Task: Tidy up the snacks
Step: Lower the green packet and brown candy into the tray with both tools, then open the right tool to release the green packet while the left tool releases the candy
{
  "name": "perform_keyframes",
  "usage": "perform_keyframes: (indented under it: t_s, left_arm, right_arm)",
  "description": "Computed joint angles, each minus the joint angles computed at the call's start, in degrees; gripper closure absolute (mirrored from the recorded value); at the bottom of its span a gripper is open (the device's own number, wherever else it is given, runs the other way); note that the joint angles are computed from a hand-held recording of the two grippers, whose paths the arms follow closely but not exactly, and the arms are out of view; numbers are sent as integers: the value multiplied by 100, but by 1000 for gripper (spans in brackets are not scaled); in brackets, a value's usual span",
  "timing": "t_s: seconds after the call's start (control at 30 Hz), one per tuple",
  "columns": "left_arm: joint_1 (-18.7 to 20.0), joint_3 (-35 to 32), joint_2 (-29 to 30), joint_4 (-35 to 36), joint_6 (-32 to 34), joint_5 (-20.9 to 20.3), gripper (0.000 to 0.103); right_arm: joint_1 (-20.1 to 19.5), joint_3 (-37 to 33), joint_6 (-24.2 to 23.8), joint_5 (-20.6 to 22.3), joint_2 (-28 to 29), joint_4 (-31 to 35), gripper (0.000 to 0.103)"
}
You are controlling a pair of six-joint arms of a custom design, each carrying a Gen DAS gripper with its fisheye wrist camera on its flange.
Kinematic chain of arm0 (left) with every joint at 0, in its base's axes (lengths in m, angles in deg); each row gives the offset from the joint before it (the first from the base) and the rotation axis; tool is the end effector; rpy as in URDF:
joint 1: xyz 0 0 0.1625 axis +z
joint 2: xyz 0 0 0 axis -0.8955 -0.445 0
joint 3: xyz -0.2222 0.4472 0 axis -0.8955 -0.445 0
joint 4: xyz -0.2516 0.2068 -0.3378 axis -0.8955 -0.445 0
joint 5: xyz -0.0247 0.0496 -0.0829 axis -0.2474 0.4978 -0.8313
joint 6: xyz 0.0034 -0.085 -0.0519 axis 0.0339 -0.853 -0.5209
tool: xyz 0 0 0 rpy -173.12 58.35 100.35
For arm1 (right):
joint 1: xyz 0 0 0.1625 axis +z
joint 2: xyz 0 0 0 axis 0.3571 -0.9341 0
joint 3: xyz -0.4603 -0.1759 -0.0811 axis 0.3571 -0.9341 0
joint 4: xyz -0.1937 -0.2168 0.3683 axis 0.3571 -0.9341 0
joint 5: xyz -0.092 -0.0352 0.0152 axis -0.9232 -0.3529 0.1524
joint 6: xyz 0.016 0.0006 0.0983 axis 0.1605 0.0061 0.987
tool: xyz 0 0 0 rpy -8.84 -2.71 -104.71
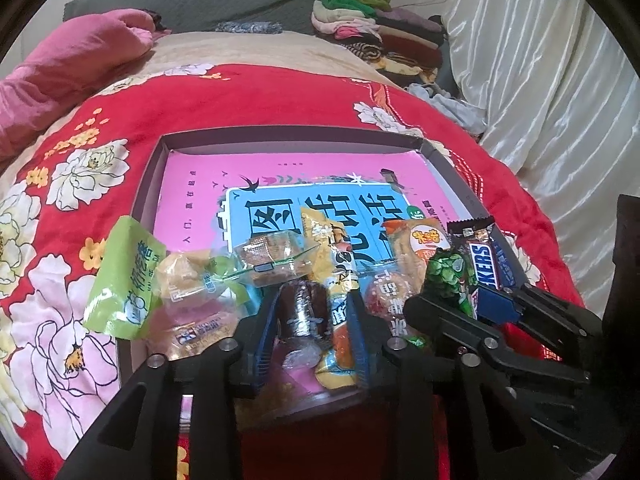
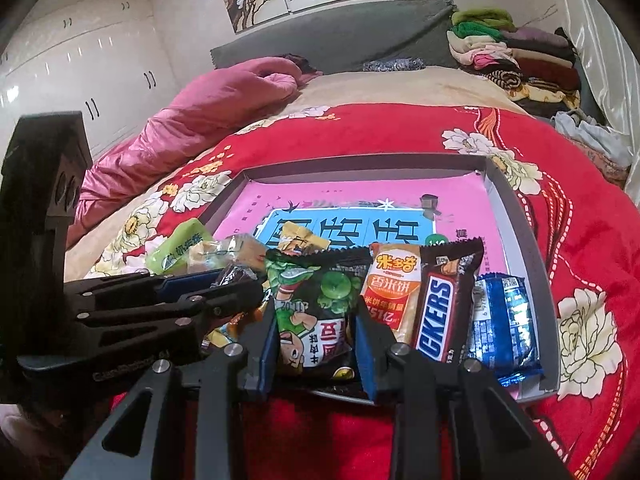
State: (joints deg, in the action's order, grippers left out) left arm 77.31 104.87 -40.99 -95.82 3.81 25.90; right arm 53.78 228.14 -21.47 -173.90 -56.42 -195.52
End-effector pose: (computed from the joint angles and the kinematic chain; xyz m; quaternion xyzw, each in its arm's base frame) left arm -0.2106 -0.2629 -0.0292 0.0749 0.8995 -0.3301 0.2763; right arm 0.0613 -0.3019 0.0964 0.3493 -0.8937 0.2418 0.1443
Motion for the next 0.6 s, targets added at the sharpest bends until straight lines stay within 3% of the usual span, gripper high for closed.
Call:
perform_keyframes:
  t_s: [0.6]
  left_arm:
    - [-214, 45, -35, 199, -10, -228, 53]
  right_arm:
    - [88, 71, -293, -372, -234, 271, 66]
